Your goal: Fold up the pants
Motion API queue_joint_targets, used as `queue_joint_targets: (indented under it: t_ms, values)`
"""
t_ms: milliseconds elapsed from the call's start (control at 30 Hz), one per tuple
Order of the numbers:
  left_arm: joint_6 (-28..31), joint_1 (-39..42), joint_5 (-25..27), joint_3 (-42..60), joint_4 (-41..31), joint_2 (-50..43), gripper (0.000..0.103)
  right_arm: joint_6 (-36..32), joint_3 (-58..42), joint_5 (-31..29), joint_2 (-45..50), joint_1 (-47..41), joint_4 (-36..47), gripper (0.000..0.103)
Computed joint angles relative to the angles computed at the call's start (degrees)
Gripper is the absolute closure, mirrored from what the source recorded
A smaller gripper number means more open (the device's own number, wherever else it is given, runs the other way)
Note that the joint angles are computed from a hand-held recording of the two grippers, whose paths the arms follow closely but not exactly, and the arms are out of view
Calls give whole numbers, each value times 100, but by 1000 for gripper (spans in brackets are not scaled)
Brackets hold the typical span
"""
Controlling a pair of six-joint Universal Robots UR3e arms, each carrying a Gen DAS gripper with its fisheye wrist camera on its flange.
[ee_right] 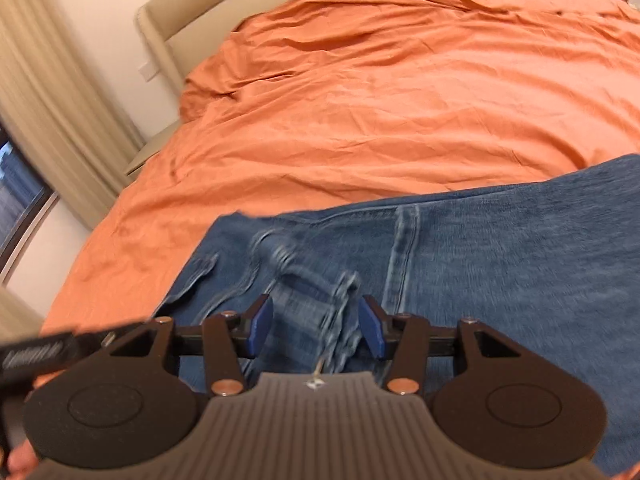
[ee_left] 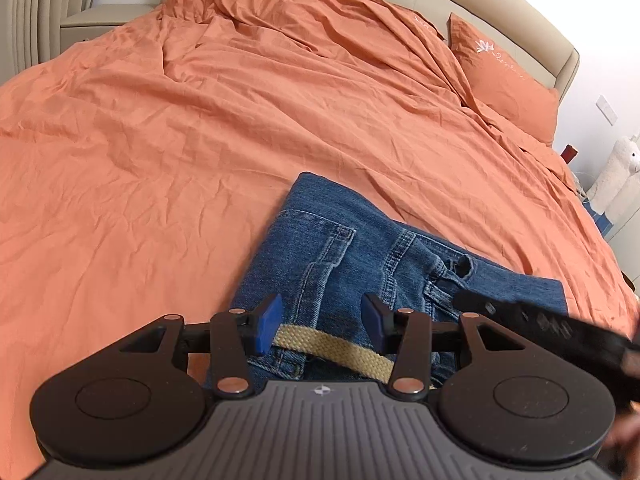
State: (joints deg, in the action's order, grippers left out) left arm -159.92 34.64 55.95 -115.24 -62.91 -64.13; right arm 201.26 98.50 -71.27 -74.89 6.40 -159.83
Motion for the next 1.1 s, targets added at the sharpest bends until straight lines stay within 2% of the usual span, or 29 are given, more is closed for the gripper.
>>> queue_joint_targets:
  t_ms: [67,133,167,200,367,500,533,667,800,867,1033,1100]
  values:
    - [30,-31,49,33,4,-26,50,157,-333,355,390,-153,154,58]
    - [106,-8,38,70,-33,-30,50,217,-470,535,523,-243,245,73]
    - [139,11,14,74,-41,-15,50,212,-413,713,470,-323,206,87]
    - [172,35,-27,71,-35,-6,50,231,-278,920,350,-421,95,90]
    - [230,-111,-114,171,-34,-161,52,482,562,1969,-686,-969,-199,94]
    - [85,-599,435,113,371,-467,58,518,673,1618,-822,-978,519,98]
    - [123,-634,495,51,443,-481,58,583,757,1589,-751,-996,592,99]
    - [142,-774,710,-53,638,-568,58,908,1201,1653,-546,-1091,-19,97]
    - [68,-806,759,5,628,-619,58,948,1271,1848,-483,-1175,-113,69]
    - [29,-800,747,-14,626,-594,58,1011,1255,1995,-334,-1216,-166,70]
    - [-88,-852,802,-123,803,-566,58,1520,1372,2487,231,-1260,-929,70]
    - [-105,-804,752,-150,812,-533,58,1506,1233,2313,264,-1111,-863,80]
